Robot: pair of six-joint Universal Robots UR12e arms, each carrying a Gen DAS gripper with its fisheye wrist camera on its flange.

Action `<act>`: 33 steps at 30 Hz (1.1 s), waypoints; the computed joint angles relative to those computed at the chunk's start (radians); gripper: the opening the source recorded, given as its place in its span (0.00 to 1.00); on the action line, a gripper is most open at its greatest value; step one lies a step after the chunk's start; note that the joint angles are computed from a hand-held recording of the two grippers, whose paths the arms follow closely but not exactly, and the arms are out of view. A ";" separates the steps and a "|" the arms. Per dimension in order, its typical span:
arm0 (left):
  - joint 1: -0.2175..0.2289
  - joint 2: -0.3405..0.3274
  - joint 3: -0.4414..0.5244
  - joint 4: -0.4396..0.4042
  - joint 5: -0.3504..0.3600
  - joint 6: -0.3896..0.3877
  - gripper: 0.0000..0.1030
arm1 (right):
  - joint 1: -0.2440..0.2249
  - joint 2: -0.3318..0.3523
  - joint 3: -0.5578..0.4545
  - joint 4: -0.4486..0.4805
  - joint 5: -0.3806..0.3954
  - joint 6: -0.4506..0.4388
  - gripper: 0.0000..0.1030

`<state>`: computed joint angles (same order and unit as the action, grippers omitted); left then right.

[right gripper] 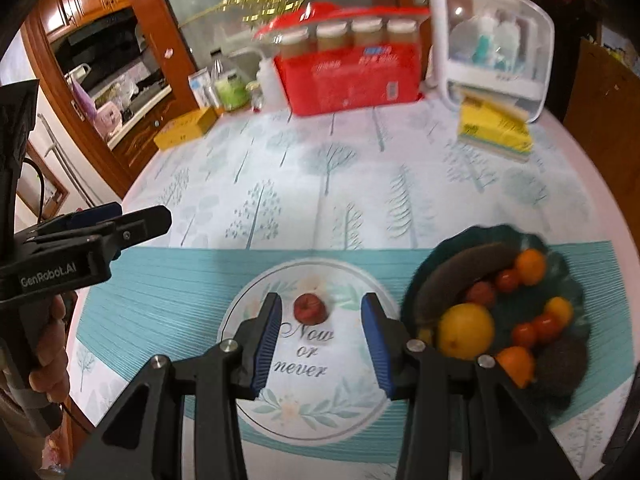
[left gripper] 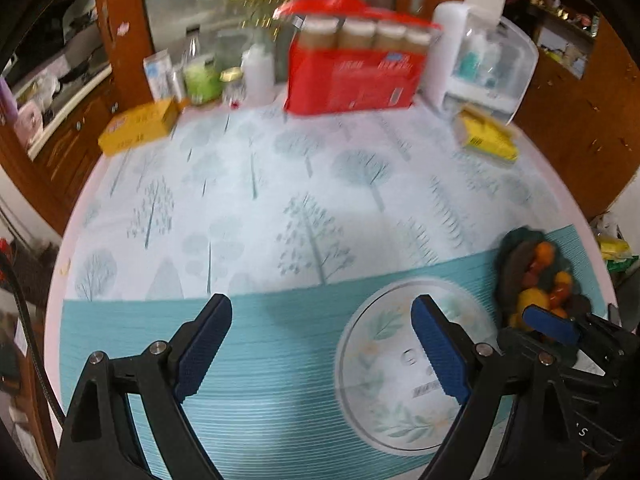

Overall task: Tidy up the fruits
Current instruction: 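Withdraw both open tools from the bowl back to the fruit plate, then grasp the last red lychee on the plate with the right tool, then carry the lychee into the green bowl and open the right tool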

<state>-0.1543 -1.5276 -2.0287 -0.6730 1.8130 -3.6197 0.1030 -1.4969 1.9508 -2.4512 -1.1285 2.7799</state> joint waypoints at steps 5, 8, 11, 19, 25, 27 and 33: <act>0.024 -0.017 -0.032 -0.003 -0.039 -0.008 0.88 | 0.033 0.044 -0.001 -0.001 -0.030 0.013 0.41; 0.032 -0.030 -0.042 -0.003 -0.058 -0.006 0.88 | 0.051 0.073 -0.007 0.003 -0.046 0.025 0.41; 0.038 -0.041 -0.048 0.003 -0.069 0.000 0.88 | 0.063 0.093 -0.010 -0.006 -0.063 0.037 0.41; 0.047 -0.059 -0.052 0.006 -0.089 0.015 0.88 | 0.077 0.126 -0.012 -0.047 -0.095 0.059 0.40; 0.048 -0.066 -0.050 -0.007 -0.105 0.015 0.88 | 0.075 0.136 -0.011 -0.064 -0.087 0.058 0.32; 0.048 -0.067 -0.048 -0.014 -0.109 0.013 0.88 | 0.078 0.137 -0.008 -0.079 -0.092 0.056 0.32; 0.039 -0.068 -0.042 -0.042 -0.106 0.015 0.88 | 0.073 0.129 0.000 -0.077 -0.077 0.058 0.31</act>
